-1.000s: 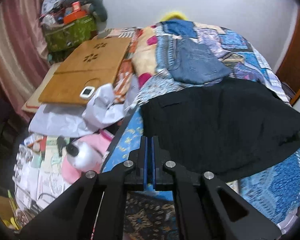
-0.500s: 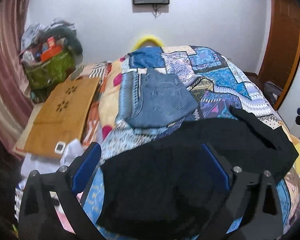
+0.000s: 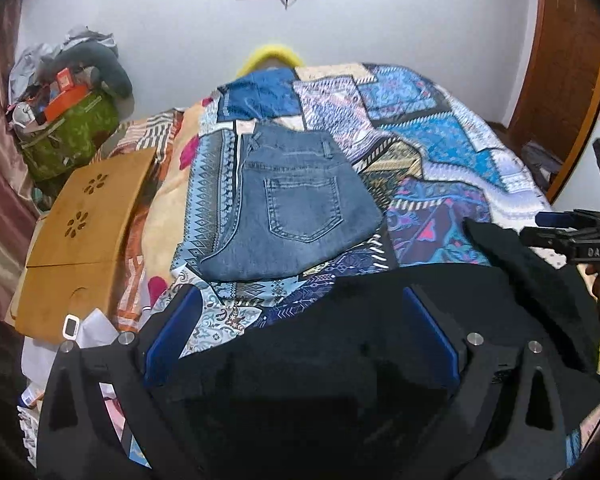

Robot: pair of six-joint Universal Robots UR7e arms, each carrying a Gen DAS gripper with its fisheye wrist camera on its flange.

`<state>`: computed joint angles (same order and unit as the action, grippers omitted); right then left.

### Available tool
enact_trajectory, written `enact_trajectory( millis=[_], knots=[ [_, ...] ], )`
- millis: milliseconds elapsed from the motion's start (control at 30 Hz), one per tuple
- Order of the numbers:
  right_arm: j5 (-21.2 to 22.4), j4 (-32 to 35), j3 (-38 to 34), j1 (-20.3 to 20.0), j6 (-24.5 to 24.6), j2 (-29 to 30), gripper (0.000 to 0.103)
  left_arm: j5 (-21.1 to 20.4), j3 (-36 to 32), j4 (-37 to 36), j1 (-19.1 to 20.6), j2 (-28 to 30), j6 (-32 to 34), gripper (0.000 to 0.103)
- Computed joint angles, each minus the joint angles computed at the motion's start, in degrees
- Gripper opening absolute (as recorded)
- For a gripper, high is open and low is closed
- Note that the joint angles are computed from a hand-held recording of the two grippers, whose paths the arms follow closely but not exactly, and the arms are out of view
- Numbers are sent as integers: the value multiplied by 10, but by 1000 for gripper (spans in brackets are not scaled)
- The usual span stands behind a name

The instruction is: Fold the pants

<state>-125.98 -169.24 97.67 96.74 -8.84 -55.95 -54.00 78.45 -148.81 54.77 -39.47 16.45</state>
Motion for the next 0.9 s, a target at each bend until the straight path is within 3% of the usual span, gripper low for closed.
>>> enact_trajectory(
  millis=[267,333,400,500,567,667,900],
  knots=[
    [33,113,-81,-43,49,43,80,0,-48,45,18,43,-6,100],
    [22,99,-84,-44,39,53,77,0,-54,55,20,51,-8,100],
    [-5,80,-85,-38,19,61,68,-4,-59,66,21,55,-12,100],
    [-15,54,-76,-35,11,61,41,-4,-60,77,19,59,-13,100],
    [-12,50,-64,-38,15,49,10,-3,-55,79,15,57,-12,100],
    [16,57,-48,-46,35,24,9,-17,-47,102,10,50,-16,100],
    [29,-45,55,-29,39,-75,8,-16,-2,125,-17,33,-6,100]
  ],
)
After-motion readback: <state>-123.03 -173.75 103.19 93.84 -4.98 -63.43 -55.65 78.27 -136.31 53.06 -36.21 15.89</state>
